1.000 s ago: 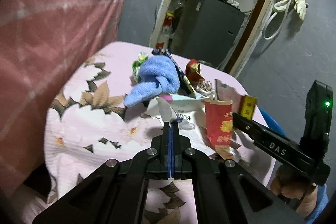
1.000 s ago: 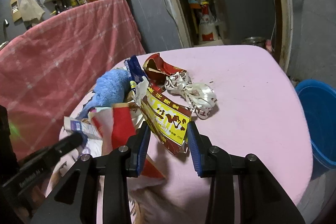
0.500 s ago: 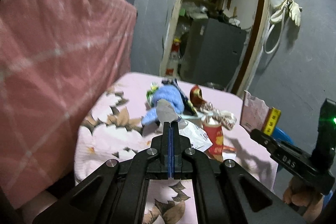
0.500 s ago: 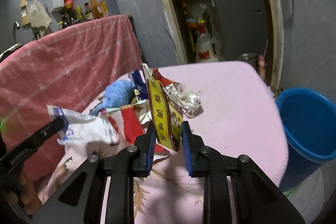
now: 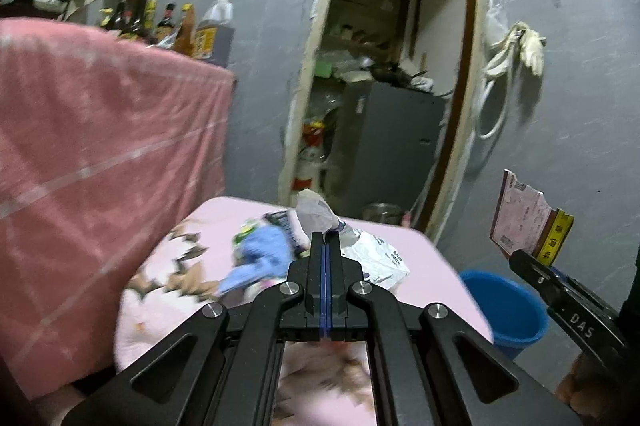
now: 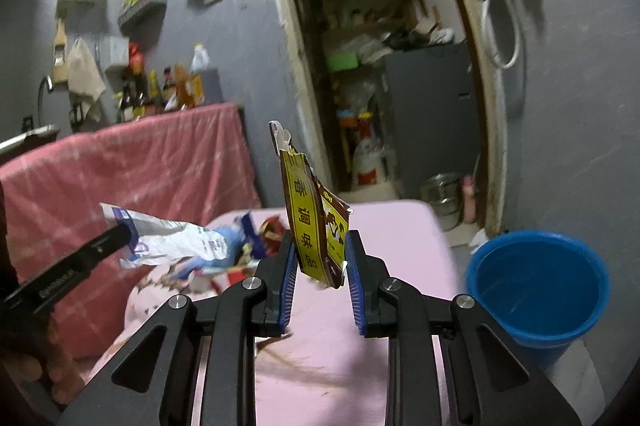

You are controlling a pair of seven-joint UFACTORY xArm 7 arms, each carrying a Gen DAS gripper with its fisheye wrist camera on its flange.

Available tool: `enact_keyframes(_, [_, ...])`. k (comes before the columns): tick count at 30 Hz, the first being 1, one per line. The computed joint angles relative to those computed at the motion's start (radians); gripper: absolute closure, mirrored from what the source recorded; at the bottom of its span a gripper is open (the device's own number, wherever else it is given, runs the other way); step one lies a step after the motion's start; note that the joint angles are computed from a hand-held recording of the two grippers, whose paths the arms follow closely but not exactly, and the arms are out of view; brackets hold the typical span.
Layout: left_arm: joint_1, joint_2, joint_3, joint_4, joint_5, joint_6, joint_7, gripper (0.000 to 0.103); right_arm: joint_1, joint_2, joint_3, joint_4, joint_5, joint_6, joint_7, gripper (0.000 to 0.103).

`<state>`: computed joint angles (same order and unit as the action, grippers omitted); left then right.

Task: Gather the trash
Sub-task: 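Carry both wrappers over the blue bucket and open both tools to drop them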

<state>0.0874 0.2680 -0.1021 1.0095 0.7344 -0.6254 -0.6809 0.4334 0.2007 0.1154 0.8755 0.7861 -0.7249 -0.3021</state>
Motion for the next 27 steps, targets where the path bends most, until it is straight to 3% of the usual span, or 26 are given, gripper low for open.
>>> enact_keyframes(13, [-0.198,0.152,-0.100,0.189,-0.095,-0.001,0.125,0.103,-0.132,-0.082,-0.036,-0.149,0.024,-0.176,-0.009,0.081])
enact_keyframes(18, [-0.198,0.288,-0.228,0.389,0.021,0.164,0.052,0.103,-0.206,-0.080,-0.066,-0.193,0.008,-0.200,0.014,0.081])
enact_keyframes(20, [-0.167,0.364,-0.328,0.486,0.080,0.278,0.039,0.103,-0.239,-0.077,-0.077,-0.209,-0.014,-0.187,0.055,0.081])
enact_keyframes(23, [-0.107,0.488,-0.518,0.613,0.131,0.471,0.109,0.103,-0.282,-0.059,-0.094,-0.235,-0.043,-0.163,0.126,0.081])
enact_keyframes(26, [-0.114,0.596,-0.620,0.718,0.088,0.617,0.225,0.103,-0.324,-0.044,-0.109,-0.245,-0.089,-0.097,0.212,0.081])
enact_keyframes(27, [-0.127,0.607,-0.617,0.730,0.081,0.630,0.231,0.103,-0.331,-0.041,-0.114,-0.246,-0.099,-0.086,0.223,0.081])
